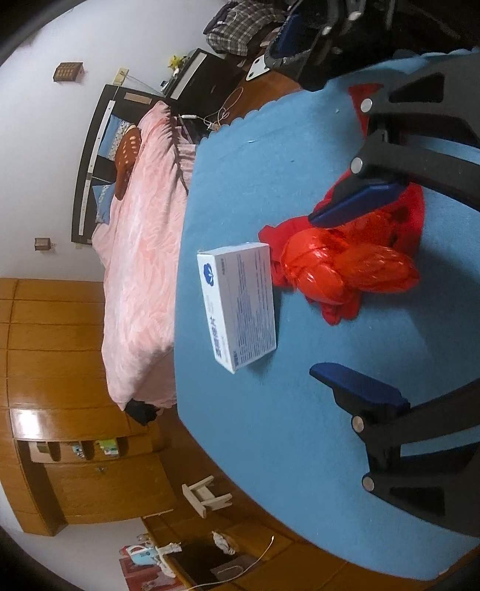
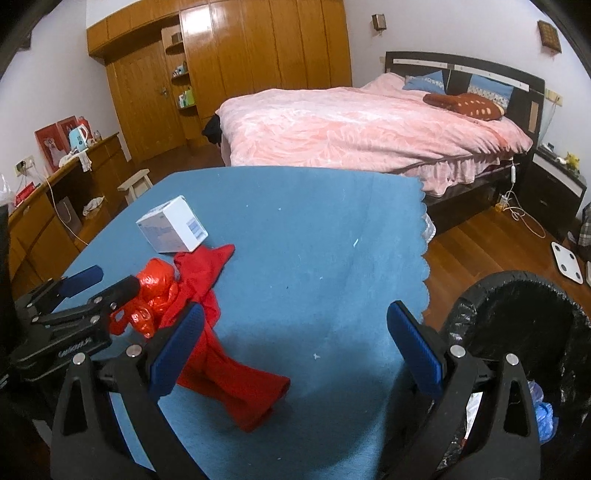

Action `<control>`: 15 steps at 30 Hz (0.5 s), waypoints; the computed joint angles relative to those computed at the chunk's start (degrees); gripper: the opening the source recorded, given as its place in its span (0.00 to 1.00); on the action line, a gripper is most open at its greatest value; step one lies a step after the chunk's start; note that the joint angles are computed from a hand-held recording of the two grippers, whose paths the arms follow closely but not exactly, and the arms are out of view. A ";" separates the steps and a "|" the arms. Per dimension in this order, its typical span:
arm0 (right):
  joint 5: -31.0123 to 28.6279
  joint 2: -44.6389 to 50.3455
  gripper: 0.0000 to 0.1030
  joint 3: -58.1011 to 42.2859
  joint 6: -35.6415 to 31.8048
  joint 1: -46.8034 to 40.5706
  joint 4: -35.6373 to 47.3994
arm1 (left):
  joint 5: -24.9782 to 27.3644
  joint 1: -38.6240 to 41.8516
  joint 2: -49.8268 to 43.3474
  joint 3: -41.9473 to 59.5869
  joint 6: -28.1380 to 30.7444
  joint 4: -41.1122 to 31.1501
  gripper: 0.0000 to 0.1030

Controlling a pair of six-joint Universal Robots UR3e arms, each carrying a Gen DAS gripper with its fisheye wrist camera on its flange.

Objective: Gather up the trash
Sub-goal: 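Grasp the red plastic bag with the left gripper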

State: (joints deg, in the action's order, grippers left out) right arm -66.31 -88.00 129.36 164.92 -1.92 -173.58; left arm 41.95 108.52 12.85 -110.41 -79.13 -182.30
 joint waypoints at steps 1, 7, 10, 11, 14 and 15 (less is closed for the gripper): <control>-0.16 0.24 0.93 0.02 -0.05 0.03 -0.13 | 0.31 1.17 -0.25 1.08 1.74 -2.38 0.70; -0.45 1.16 0.93 -0.07 -0.39 -0.32 -0.38 | 7.11 10.08 -1.55 7.64 15.88 -18.75 0.46; -0.50 1.26 0.93 -0.03 -0.64 -0.38 -0.45 | 8.13 10.75 -0.72 7.64 17.17 -20.53 0.41; -0.53 1.35 0.93 -0.04 -0.66 -0.41 -0.48 | 7.60 10.10 -0.83 7.07 16.63 -19.78 0.40; -0.51 1.58 0.93 -0.05 -0.49 -0.50 -0.58 | 5.18 7.17 -1.44 4.56 12.72 -15.11 0.39; -0.49 1.59 0.93 0.00 -0.51 -0.50 -0.75 | 4.45 6.20 -1.74 3.65 11.43 -13.33 0.39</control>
